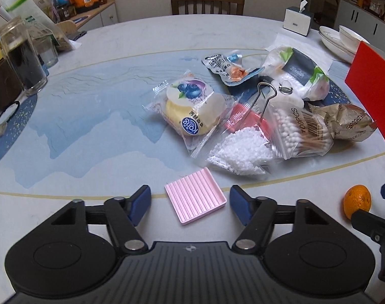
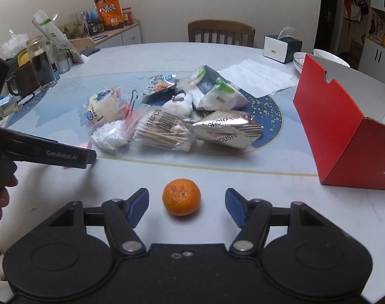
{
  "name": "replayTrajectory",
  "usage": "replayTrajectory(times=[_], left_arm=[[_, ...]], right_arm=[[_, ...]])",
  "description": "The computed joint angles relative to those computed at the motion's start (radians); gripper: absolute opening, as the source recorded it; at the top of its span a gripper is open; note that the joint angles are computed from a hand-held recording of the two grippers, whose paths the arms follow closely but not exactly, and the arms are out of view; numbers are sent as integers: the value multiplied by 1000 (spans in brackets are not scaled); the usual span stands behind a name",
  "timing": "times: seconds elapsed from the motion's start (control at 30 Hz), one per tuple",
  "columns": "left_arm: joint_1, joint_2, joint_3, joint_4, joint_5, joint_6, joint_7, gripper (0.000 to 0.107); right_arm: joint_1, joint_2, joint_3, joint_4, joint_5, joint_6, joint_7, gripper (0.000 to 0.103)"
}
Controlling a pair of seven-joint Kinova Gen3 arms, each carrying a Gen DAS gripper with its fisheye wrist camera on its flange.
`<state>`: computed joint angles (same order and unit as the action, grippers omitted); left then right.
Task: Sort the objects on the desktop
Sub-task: 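Grasp the pink sticky-note pad with the left tool while the right tool grasps the mandarin, then carry the pink pad and the mandarin in both tools over the red box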
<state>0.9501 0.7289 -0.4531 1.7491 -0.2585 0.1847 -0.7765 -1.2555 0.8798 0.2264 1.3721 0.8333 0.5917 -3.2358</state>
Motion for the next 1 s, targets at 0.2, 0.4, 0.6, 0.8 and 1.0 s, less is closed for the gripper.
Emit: replayTrajectory(times=[0.2, 0.4, 0.6, 0.8, 1.0], left_arm=[[-23, -8, 22, 10, 12, -24, -26, 59], [-51, -24, 50, 25, 35, -44, -78, 51], [-109, -46, 105, 52, 71, -83, -153, 51], [-166, -67, 158, 90, 116, -134, -258, 51], [-242, -93, 226, 125, 165, -180, -358, 51]], right_arm=[[29, 13, -22, -25, -26, -7, 43, 59], [50, 20, -29, -40, -73, -24, 85, 48], [61, 24, -27, -50, -116, -39, 131, 45], [64, 27, -20, -59, -154, -45, 172, 35], [60, 28, -18, -81, -180, -11, 198, 34]])
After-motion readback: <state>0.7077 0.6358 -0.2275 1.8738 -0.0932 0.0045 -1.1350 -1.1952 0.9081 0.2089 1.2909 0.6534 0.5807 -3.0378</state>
